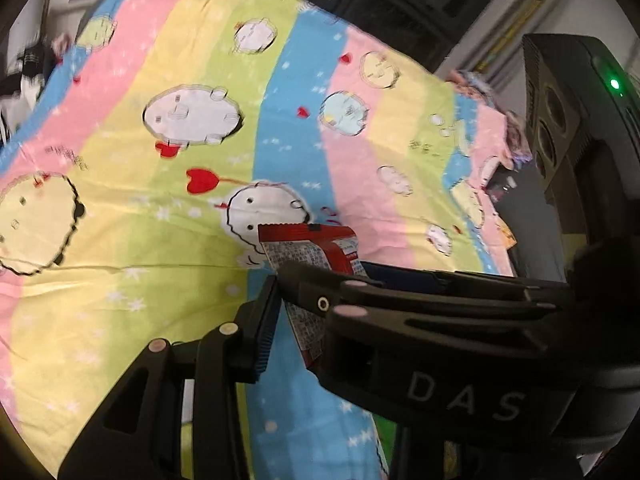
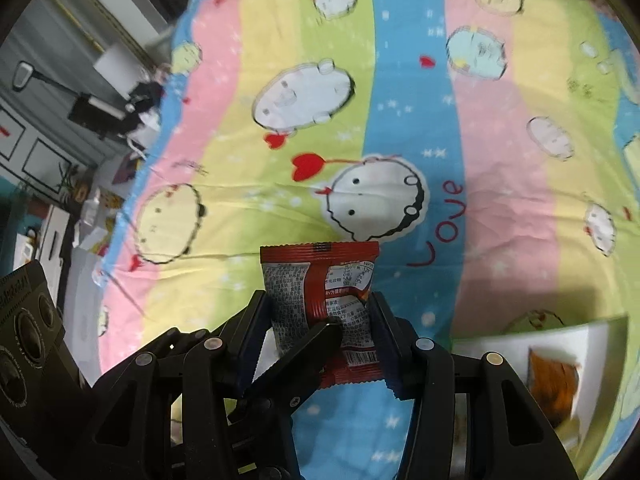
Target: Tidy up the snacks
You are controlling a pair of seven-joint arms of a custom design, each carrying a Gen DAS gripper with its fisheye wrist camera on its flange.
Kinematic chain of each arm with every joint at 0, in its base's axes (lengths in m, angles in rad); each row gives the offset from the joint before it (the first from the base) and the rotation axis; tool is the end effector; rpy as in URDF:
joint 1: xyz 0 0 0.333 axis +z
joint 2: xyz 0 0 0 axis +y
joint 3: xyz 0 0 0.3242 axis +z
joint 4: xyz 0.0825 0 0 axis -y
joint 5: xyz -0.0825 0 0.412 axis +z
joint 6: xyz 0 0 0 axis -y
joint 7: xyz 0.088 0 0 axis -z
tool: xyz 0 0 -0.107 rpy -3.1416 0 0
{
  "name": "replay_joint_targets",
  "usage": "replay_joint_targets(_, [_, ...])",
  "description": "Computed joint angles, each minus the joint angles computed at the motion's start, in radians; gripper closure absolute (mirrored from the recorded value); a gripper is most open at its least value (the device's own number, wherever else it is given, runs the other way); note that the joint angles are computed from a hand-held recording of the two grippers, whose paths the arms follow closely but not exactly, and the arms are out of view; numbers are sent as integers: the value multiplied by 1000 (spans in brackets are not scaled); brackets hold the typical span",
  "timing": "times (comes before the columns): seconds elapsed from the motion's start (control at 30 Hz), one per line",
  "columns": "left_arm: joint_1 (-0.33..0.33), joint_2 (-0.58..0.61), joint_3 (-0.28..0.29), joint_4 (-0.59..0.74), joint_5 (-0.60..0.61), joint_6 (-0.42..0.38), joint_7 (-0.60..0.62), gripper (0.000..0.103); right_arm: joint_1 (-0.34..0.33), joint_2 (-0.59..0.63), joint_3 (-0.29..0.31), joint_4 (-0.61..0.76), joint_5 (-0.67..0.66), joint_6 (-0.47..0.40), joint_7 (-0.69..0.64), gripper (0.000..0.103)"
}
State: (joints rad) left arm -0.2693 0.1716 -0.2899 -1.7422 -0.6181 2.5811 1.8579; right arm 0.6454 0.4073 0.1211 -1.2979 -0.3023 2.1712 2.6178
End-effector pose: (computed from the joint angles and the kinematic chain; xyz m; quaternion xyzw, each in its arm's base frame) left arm 0.5932 -0.3435 0.5489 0.5024 -0.7641 0.4043 0.0183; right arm 0.5609 0.4981 0.5714 -0.6151 0.7447 -0.0899 0.2429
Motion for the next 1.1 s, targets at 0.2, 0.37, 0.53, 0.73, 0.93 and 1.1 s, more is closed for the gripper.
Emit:
replay_joint_targets(0.2, [-15,-142,-7,-134,-106,23,157,65,82,-117,-9,-134,-177,12,205,50])
replay_joint_targets(0.37, [-56,-219,7,-213,-192,23,261,64,102,-207,21,-251,-298,3,367,50])
replay_joint_targets(0.53, [-107,-277,8,-270,-196,26,313,65,93,-318,68,-396,-391,-5,531,50])
replay_joint_targets(0.73, [-154,-285,6,-285,-194,0,360,65,55,-436,130,-556,-431,-7,718,50])
replay_joint_targets(0.93, [-183,-273,-7,-286,-191,-26,398,65,24,-519,175,-670,-436,-14,839,50])
replay_joint_targets(1.1, [-194,-239,-21,-267,-155,-59,387,65,1,-573,193,-755,-404,6,914,50])
